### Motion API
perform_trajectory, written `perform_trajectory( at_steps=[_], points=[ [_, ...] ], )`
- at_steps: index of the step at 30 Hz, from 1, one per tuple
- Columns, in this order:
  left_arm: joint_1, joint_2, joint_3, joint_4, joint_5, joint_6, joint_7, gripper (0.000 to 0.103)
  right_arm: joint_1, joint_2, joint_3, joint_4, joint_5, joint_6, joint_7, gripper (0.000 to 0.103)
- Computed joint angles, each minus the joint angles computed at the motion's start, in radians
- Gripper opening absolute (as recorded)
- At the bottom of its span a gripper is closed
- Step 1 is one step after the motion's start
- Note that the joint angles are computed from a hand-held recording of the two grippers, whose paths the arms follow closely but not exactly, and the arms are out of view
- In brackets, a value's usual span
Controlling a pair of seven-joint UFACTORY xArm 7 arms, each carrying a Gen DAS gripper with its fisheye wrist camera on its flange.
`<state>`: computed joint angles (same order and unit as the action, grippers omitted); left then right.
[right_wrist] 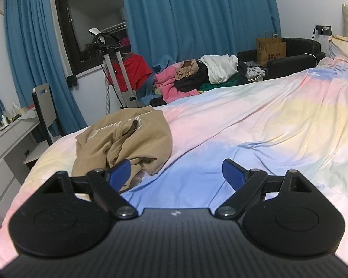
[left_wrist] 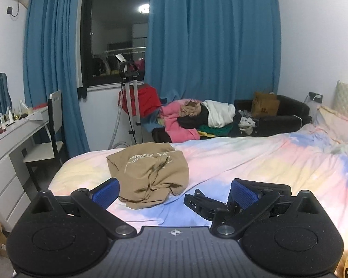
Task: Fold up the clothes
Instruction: 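Move the left tool to the tan T-shirt and close its fingers on the fabric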
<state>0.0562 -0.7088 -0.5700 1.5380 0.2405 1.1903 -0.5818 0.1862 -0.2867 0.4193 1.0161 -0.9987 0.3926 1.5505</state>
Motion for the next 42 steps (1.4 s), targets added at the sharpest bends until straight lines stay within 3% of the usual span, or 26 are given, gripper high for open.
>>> perform_trajectory(
  at_steps=[13,15,17,22,27,31,33,37,39,41,42],
  points=[
    [-0.037,0.036,0.020,0.016,-0.022,-0.013,0.002,0.103,-0.019,-0.019,0.002,-0.020,0.034,-0.046,-0.011,0.087],
    [-0.053,0.044,0.039,-0.006,-0.028,-0.041,0.006,0.103,-0.024,-0.025,0.005,-0.026,0.041,-0.054,-0.013,0.087],
    [-0.023,0.040,0.041,-0.053,0.014,-0.072,-0.018,0.103,-0.031,-0.033,0.008,-0.033,0.049,-0.063,-0.014,0.087],
    [0.013,0.043,0.107,-0.262,0.105,-0.228,-0.078,0.103,-0.056,-0.040,0.027,-0.035,0.067,-0.048,-0.007,0.087],
    [0.014,0.148,0.185,-0.445,0.223,-0.468,-0.067,0.102,-0.073,-0.026,0.039,-0.030,0.048,-0.038,0.025,0.087],
    [0.066,0.290,0.207,-0.506,0.409,-0.718,-0.090,0.100,-0.099,0.015,0.051,-0.011,-0.062,-0.071,0.115,0.087],
    [0.065,0.387,0.218,-0.471,0.480,-0.758,-0.058,0.100,-0.101,0.061,0.051,0.020,-0.138,-0.070,0.165,0.087],
    [0.092,0.522,0.201,-0.416,0.712,-0.789,-0.145,0.094,-0.087,0.162,0.036,0.093,-0.288,-0.074,0.275,0.087],
    [0.089,0.567,0.220,-0.397,0.761,-0.781,-0.194,0.087,-0.072,0.213,0.020,0.132,-0.364,-0.080,0.335,0.084],
    [0.077,0.602,0.270,-0.387,0.725,-0.828,-0.179,0.070,-0.050,0.257,0.000,0.163,-0.397,-0.081,0.363,0.083],
    [0.069,0.603,0.298,-0.393,0.686,-0.858,-0.166,0.055,-0.038,0.275,-0.012,0.175,-0.408,-0.082,0.374,0.083]
  ],
)
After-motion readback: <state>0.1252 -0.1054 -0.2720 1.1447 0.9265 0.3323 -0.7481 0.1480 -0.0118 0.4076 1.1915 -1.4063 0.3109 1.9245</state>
